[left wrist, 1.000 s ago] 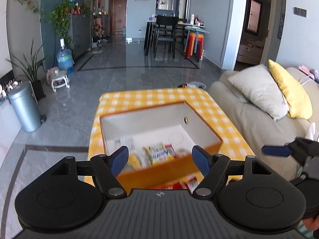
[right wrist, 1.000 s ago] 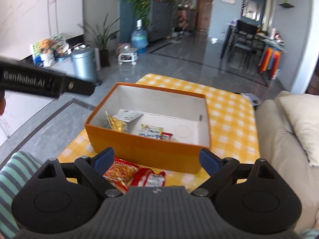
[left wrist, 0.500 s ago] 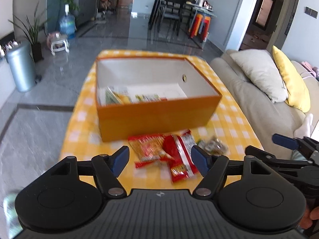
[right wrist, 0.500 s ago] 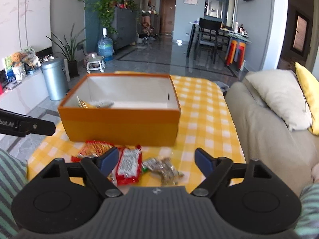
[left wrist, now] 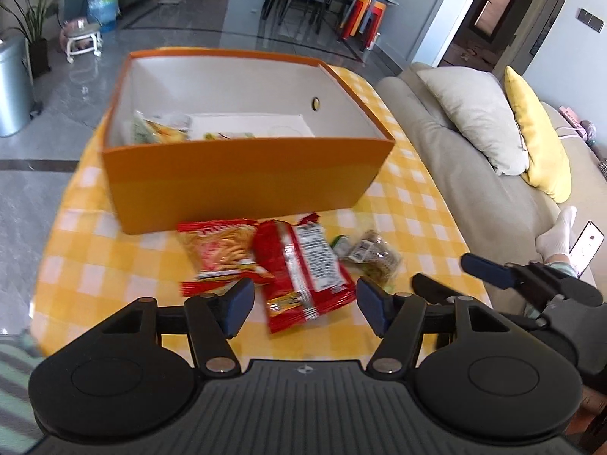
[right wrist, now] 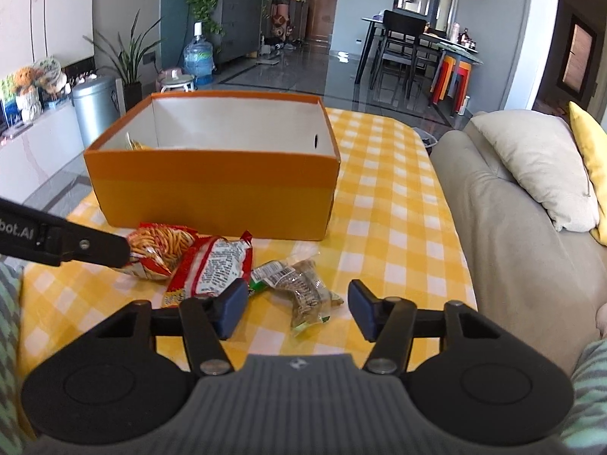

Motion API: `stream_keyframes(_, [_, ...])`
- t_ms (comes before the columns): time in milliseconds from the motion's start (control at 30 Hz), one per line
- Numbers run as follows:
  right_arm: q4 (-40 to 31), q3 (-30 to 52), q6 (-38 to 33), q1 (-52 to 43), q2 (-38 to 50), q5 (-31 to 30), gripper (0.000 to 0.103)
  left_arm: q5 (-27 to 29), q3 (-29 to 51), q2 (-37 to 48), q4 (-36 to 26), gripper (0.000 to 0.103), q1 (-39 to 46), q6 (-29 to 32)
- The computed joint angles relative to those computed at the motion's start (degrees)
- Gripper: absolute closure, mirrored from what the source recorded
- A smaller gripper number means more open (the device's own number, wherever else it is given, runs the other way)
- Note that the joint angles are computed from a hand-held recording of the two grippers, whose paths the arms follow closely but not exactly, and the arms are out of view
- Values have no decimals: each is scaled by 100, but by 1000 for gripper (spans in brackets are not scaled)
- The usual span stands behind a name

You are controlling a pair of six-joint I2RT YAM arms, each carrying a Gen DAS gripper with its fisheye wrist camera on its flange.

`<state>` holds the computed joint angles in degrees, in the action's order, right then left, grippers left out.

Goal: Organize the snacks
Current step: 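Withdraw both grippers from the box back toward the snack pile, then move the left gripper to the red snack bag while the right moves to the clear nut pack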

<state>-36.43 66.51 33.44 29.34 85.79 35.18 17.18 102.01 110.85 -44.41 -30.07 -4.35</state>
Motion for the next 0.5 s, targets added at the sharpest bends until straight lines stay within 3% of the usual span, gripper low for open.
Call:
stream_keyframes(133, [336, -147, -304, -267, 41, -426, 49, -125, 350, 402, -60, 30, -202, -318])
stream_keyframes(333, [900, -393, -871, -486, 272, -556, 52, -650, 816, 959, -246, 29, -387, -907])
stream_keyframes(500, [1359, -661, -1165, -720, 408, -631, 53, -855, 1134, 1301, -313, 22, -467, -1112])
